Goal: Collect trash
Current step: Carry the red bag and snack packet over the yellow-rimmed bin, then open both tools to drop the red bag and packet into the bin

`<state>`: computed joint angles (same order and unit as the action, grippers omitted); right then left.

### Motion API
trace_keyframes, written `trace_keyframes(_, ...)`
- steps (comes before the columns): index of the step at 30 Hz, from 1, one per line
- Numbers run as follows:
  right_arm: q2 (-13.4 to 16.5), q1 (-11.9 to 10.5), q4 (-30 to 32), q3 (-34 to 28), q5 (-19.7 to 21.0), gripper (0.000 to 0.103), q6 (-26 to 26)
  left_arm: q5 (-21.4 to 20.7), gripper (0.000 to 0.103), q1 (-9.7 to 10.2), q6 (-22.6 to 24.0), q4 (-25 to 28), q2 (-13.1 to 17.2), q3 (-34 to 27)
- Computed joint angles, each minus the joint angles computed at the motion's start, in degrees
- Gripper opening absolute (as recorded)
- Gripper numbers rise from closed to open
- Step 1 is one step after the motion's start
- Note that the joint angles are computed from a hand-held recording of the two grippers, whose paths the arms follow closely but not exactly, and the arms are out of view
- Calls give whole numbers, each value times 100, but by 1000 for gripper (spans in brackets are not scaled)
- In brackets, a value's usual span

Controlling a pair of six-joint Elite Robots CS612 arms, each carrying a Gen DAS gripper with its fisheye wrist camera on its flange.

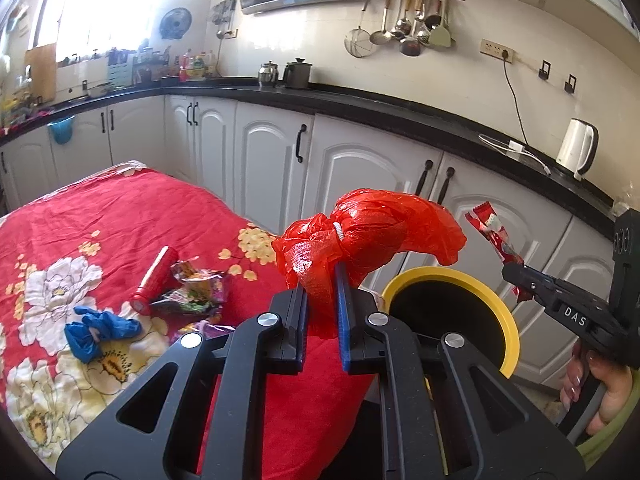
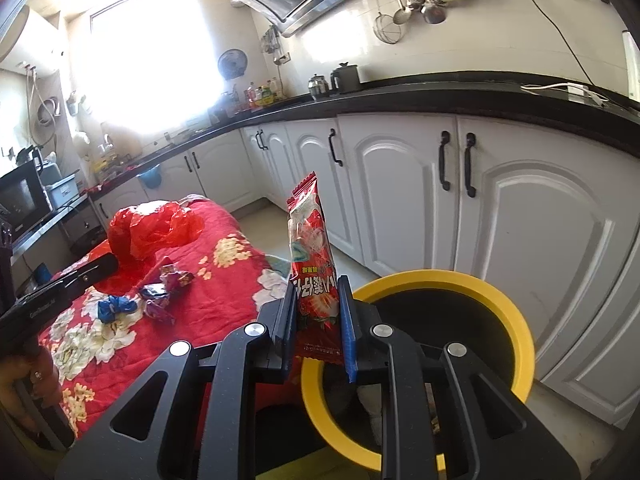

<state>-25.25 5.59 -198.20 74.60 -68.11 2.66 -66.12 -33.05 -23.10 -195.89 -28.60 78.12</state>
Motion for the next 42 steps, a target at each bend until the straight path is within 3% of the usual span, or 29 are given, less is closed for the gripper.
trace_keyframes(17,67,-197,171,31,-278,18,183,-252,7,-153,409,640,275,-555)
trace_keyframes(42,282,-285,1153,-196,-611,18,66,-447,7,-285,1065,2244,1016,-1898)
